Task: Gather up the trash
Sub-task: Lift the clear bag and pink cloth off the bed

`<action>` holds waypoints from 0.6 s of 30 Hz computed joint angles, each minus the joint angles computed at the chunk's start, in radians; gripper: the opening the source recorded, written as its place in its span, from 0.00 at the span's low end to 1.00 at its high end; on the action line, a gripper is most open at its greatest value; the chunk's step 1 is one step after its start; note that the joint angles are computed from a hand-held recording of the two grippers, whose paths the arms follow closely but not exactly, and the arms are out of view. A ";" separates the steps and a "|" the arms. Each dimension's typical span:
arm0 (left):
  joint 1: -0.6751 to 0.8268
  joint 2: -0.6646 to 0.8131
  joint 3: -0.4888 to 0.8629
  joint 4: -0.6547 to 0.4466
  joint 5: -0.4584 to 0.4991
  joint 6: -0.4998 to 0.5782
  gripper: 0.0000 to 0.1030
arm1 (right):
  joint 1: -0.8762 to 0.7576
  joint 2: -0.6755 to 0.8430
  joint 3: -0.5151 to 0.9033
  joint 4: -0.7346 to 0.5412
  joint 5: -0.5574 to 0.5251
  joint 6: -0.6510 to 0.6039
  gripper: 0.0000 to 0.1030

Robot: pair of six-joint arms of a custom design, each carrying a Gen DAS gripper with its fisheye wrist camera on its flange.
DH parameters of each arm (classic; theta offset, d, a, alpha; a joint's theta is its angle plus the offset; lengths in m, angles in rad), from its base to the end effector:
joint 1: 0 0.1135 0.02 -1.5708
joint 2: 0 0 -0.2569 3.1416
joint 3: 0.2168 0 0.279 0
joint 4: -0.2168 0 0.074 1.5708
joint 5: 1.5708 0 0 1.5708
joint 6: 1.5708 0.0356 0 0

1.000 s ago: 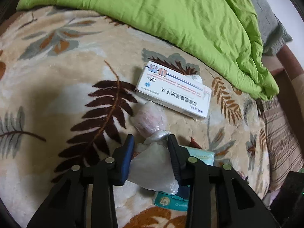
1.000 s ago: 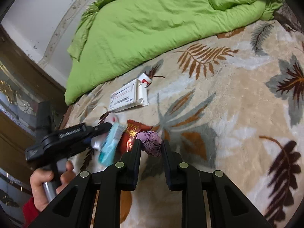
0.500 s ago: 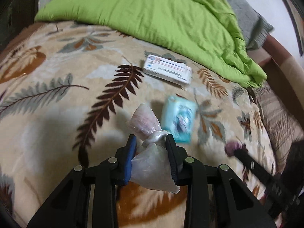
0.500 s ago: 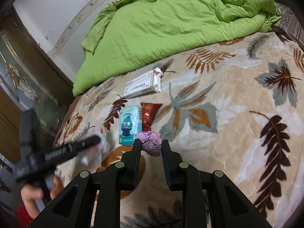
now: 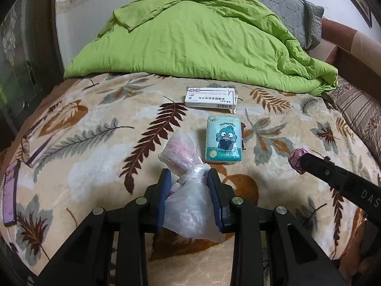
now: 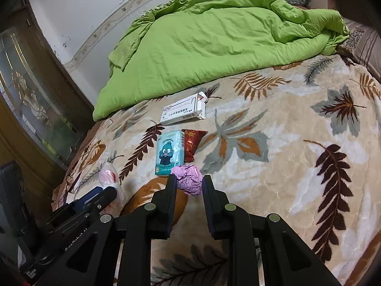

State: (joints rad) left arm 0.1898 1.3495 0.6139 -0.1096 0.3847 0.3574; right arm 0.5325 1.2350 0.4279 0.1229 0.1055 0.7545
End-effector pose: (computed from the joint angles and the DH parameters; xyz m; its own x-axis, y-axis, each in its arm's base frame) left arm 0.2744 0.0391 0.1458 -0.6639 0.2027 -0.7199 0.3223 0.9461 -0.0309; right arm 0.2189 0.1247 0.1316 -0.6944 0.3814 -0.6102 0.0564 0.8742 0.4823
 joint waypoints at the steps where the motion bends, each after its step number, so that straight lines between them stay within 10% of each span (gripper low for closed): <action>1: -0.001 -0.003 -0.004 0.004 -0.003 0.004 0.30 | -0.007 0.004 -0.001 0.003 -0.007 0.006 0.23; 18: -0.014 -0.023 -0.030 0.034 -0.018 0.010 0.30 | -0.021 -0.002 -0.006 -0.002 -0.014 0.012 0.23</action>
State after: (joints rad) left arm 0.1759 1.3266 0.5837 -0.0753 0.3671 0.3676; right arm 0.5115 1.2325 0.4215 0.1214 0.0919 0.7664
